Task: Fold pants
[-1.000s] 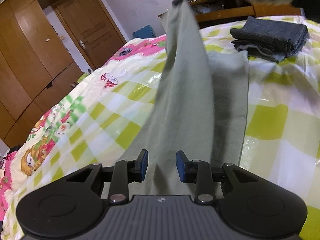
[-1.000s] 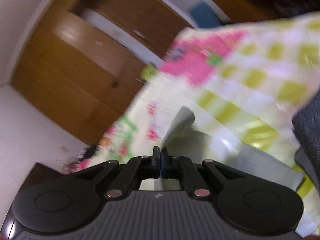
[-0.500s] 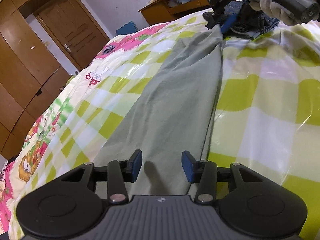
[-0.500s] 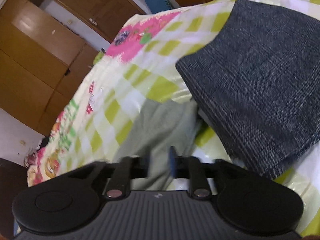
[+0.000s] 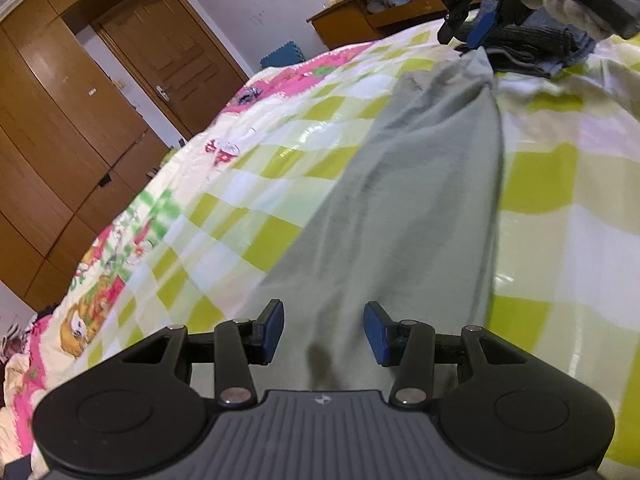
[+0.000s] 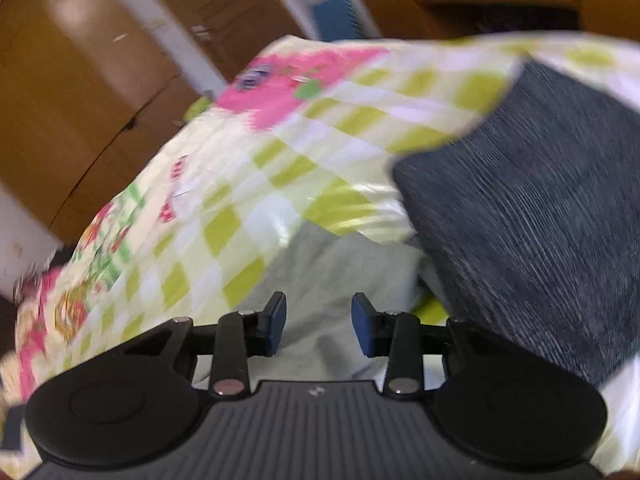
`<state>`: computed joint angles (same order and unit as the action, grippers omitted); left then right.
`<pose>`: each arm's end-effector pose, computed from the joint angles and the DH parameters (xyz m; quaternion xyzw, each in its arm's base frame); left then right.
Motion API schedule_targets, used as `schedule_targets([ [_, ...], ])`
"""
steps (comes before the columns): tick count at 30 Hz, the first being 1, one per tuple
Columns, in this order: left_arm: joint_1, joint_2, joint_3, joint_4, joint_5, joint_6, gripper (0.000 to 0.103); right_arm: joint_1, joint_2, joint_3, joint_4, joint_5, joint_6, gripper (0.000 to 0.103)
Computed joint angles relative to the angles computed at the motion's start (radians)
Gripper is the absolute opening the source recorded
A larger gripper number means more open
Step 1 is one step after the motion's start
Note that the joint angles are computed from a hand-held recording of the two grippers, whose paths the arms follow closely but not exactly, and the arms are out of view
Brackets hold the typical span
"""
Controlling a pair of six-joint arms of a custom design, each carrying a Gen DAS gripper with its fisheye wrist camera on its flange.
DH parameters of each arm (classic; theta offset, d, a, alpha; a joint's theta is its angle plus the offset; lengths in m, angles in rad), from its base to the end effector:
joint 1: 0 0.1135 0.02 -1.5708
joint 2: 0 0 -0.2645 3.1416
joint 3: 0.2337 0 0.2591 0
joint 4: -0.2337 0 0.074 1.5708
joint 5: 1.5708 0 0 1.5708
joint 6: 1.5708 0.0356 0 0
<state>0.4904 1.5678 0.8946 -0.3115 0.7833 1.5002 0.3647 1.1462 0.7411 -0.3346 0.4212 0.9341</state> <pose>0.2840 0.1232 0.1851 0.5245 0.7211 0.0251 0.4519 0.2341 0.0738 0.2385 0.3323 0.8350 0.0864 0.4301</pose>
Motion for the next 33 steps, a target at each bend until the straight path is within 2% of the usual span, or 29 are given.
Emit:
schedule_targets([
  [2,-0.006,0.017,0.019,0.026,0.007,0.003,0.058,0.002,0.052,0.044,0.004,-0.081,-0.143,0.048],
  [5,-0.021,0.063,0.083,0.018,-0.002,-0.007,0.059,-0.021,0.151,0.111,-0.013,-0.198,-0.298,0.047],
  [9,-0.059,0.143,0.173,-0.004,-0.037,-0.023,0.063,-0.044,0.218,0.151,-0.049,-0.226,-0.484,0.047],
  [11,-0.079,0.174,0.206,-0.021,-0.062,-0.020,0.063,-0.081,0.255,0.194,-0.117,-0.278,-0.592,0.048],
  [14,-0.096,0.194,0.209,-0.007,-0.079,-0.022,0.063,-0.094,0.282,0.218,-0.159,-0.265,-0.702,0.047],
  [16,-0.103,0.198,0.206,-0.003,-0.090,-0.021,0.062,-0.090,0.313,0.246,-0.180,-0.216,-0.748,0.046],
  [19,-0.098,0.190,0.201,-0.002,-0.079,-0.005,0.061,-0.088,0.306,0.252,-0.177,-0.203,-0.806,0.046],
  [27,-0.101,0.213,0.246,-0.025,-0.063,0.024,0.061,-0.063,0.341,0.304,-0.209,-0.154,-1.084,0.047],
  [29,-0.104,0.223,0.263,-0.046,-0.062,0.029,0.062,-0.083,0.369,0.342,-0.228,-0.185,-1.153,0.047],
  [31,-0.114,0.235,0.271,-0.049,-0.070,0.036,0.062,-0.107,0.431,0.414,-0.304,-0.221,-1.198,0.048],
  [33,-0.126,0.248,0.277,-0.049,-0.089,0.044,0.062,-0.125,0.484,0.466,-0.364,-0.252,-1.222,0.043],
])
